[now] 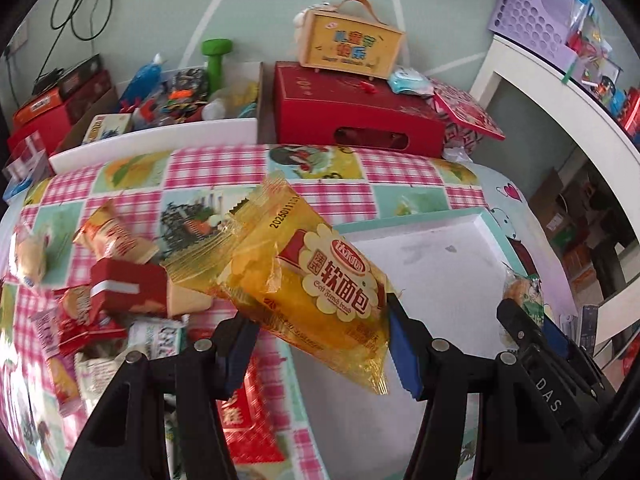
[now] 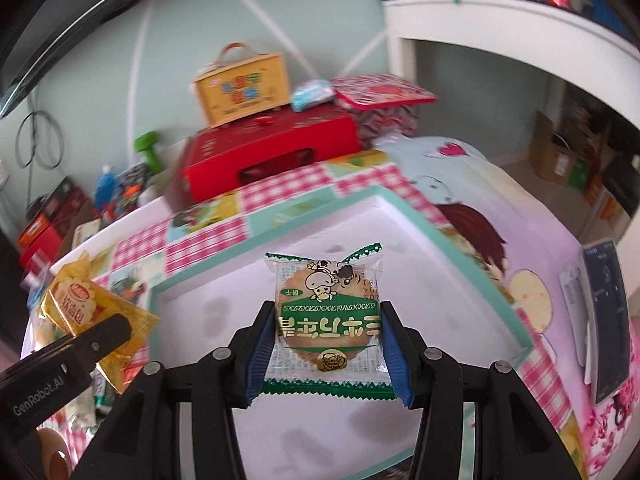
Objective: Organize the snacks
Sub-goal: 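Carry both packets over the white tray while the right tool opens to drop the biscuit packet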
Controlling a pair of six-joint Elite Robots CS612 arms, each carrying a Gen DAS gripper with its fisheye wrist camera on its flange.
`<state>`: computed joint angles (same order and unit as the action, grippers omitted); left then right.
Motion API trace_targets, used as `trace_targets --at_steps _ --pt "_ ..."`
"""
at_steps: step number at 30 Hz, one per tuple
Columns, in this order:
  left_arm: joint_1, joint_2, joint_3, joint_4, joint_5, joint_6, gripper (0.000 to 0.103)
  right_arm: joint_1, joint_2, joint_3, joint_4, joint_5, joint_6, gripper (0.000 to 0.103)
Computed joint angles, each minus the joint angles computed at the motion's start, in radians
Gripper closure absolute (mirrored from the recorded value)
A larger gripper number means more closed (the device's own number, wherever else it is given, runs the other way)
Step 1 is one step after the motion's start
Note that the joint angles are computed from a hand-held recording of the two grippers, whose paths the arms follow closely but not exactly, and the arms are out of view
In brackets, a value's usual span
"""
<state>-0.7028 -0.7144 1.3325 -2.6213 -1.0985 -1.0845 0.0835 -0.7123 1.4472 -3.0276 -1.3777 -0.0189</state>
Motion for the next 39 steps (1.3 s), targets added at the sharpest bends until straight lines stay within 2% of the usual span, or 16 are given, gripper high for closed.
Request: trace_targets --at_steps 9,20,24,29,34,36,39 --pt "0.02 0.079 -0.101 0.025 -0.051 0.047 0.041 -0.014 0.032 -0.042 0.043 -0.035 0.04 0.05" --pt "0.035 0.119 -0.146 0.027 -0.083 0.048 0.041 -0.004 0.047 -0.059 0.061 -0.061 0.013 0.05" --pt "0.036 0.121 -0.148 0.037 -0.085 0.035 0.041 -0.001 0.051 -0.063 0.066 -0.07 0.008 0.05" --pt "0.036 0.111 -0.141 0.061 -0.086 0.018 0.035 -0.001 0.052 -0.065 0.078 -0.061 0.003 0.05" --pt "0.031 0.092 -0.113 0.036 -0.083 0.016 0.034 0.001 0.05 -0.067 0.089 -0.064 -0.004 0.049" --pt "0.029 0.083 -0.106 0.041 -0.076 0.012 0.024 0.0 0.049 -0.064 0.08 -0.054 -0.005 0.042" --pt "0.027 0.072 -0.096 0.049 -0.067 0.0 0.022 0.002 0.046 -0.06 0.069 -0.059 -0.013 0.041"
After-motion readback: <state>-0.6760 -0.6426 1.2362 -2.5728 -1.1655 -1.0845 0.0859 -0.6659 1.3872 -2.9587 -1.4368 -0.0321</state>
